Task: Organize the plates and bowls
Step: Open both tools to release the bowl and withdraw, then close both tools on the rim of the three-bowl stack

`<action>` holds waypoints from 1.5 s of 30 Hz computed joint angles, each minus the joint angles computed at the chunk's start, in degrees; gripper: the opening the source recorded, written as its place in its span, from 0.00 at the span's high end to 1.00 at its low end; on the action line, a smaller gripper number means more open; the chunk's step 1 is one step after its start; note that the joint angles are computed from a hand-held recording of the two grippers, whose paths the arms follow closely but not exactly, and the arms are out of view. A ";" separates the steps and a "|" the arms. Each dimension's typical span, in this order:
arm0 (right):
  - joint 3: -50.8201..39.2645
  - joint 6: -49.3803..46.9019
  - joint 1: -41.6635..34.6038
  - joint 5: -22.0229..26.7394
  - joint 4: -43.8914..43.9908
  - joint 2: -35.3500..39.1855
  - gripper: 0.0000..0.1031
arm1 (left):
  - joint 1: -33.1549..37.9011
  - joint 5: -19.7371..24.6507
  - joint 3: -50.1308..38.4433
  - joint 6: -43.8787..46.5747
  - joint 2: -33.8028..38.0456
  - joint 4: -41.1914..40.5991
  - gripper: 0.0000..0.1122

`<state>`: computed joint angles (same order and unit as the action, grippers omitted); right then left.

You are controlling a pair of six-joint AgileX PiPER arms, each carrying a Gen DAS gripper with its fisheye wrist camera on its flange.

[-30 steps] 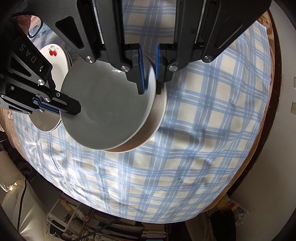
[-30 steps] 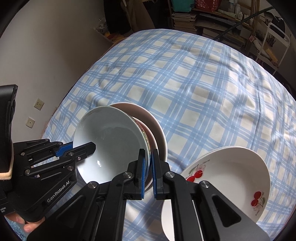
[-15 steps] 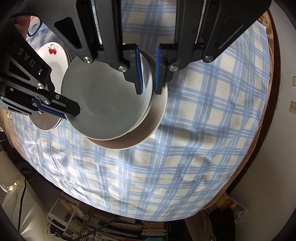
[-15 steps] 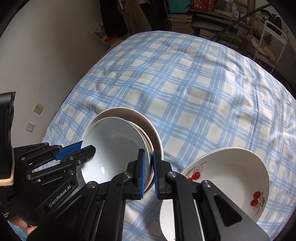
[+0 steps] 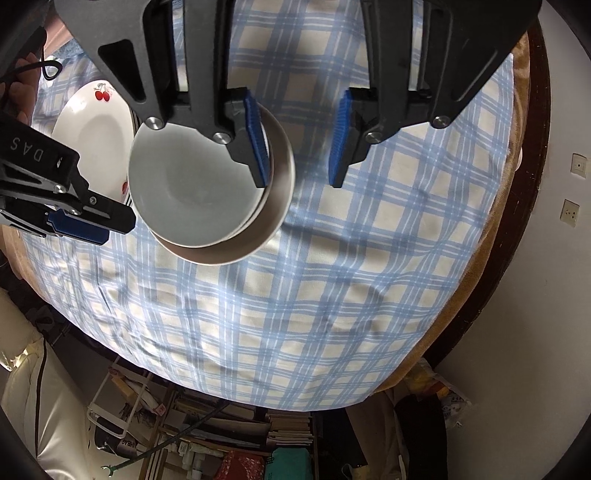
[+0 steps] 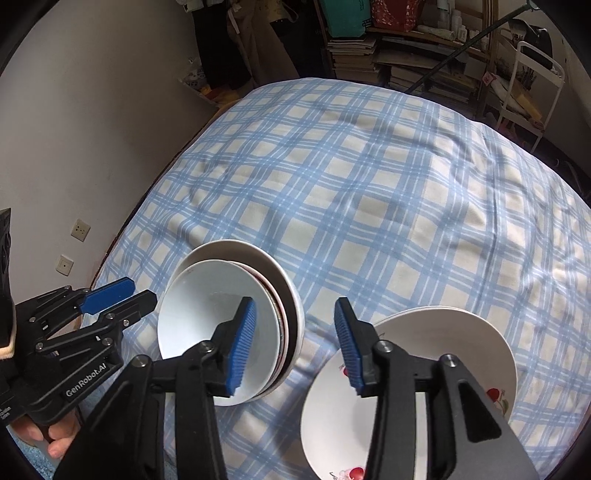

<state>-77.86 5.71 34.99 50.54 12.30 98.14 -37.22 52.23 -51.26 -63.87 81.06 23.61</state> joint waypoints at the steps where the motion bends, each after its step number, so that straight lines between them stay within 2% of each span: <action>1: 0.10 0.35 -0.25 -0.20 -0.50 -0.17 0.47 | -0.10 0.32 0.39 -1.31 -0.62 1.30 0.50; 6: -0.09 1.88 -1.56 0.23 -2.53 -0.02 0.31 | 1.98 2.29 0.43 -1.17 0.20 2.44 0.44; 9: -0.41 2.42 -1.91 0.94 -4.07 0.54 0.21 | 3.26 2.15 0.27 0.66 1.07 1.13 0.36; 11: -0.21 3.46 -2.01 0.81 -5.47 0.58 0.08 | 3.40 2.82 -0.22 1.23 1.79 1.08 0.26; 13: -0.20 3.86 -2.46 0.98 -5.74 0.87 0.02 | 3.59 3.16 -0.44 1.26 2.26 1.37 0.22; 19: -0.37 4.97 -2.44 1.78 -8.16 1.82 0.00 | 6.54 2.91 -0.45 3.43 3.40 -0.77 0.20; 25: -0.63 4.74 -2.89 2.31 -8.06 2.87 0.00 | 10.04 0.41 0.44 7.03 3.20 -5.42 0.20; 45: -1.92 4.79 -3.59 5.49 -6.93 5.78 0.00 | 13.46 -1.99 0.93 12.16 5.18 -10.94 0.20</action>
